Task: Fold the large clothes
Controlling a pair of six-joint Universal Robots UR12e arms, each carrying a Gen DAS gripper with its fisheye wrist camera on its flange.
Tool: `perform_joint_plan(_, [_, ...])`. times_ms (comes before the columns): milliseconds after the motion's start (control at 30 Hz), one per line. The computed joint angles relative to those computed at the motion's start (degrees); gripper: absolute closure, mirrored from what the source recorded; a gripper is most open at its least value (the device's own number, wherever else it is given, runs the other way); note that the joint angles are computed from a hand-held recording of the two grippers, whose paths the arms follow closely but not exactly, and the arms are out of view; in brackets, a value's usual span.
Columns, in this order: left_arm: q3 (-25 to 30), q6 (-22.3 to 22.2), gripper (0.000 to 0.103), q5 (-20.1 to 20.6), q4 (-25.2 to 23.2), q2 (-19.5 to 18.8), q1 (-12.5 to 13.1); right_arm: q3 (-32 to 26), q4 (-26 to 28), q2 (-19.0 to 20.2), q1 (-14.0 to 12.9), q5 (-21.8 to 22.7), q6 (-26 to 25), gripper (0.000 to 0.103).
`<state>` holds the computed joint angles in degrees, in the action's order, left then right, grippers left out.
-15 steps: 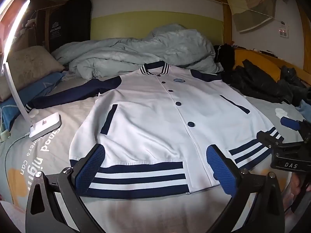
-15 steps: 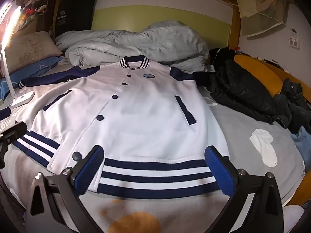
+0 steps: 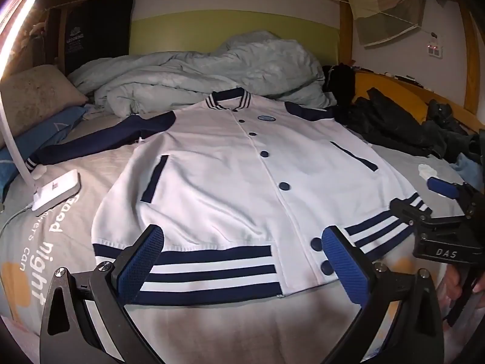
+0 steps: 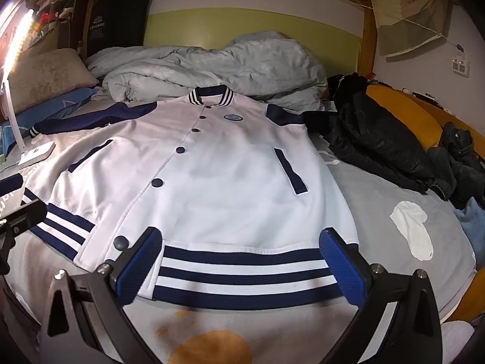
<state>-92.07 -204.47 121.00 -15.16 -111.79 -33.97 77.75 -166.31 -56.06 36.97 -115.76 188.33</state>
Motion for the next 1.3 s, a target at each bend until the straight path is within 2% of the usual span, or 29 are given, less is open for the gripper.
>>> perform_joint_plan(167, [-0.14,-0.56,0.000,1.75,-0.23,-0.26,0.21,0.25,-0.74,-0.19,0.08,-1.02,1.29,0.000])
perform_joint_plan(300, [-0.41,-0.84,0.000,1.09,-0.02,-0.07,0.64,0.24,-0.42,-0.18,0.09,-1.54,1.71,0.000])
perform_joint_plan(433, [-0.24,-1.50,0.000,2.55,-1.63,-0.13,0.72,0.25,-1.07,-0.13,0.10,-1.23,1.38,0.000])
perform_joint_plan(767, [-0.33,-0.37,0.000,0.41,-1.05,-0.07,0.83,0.21,-1.16,-0.15,0.15,-1.49,0.95,0.000])
perform_joint_plan(1200, [-0.31,-1.08,0.000,0.73,-1.43,-0.02,0.87,0.31,-1.13,-0.25,0.12,-1.26,1.06,0.000])
perform_joint_plan(1300, [-0.85,-1.11,0.000,1.38,0.77,-0.05,0.76,0.60,-1.87,-0.33,0.13,-0.88,0.81,0.000])
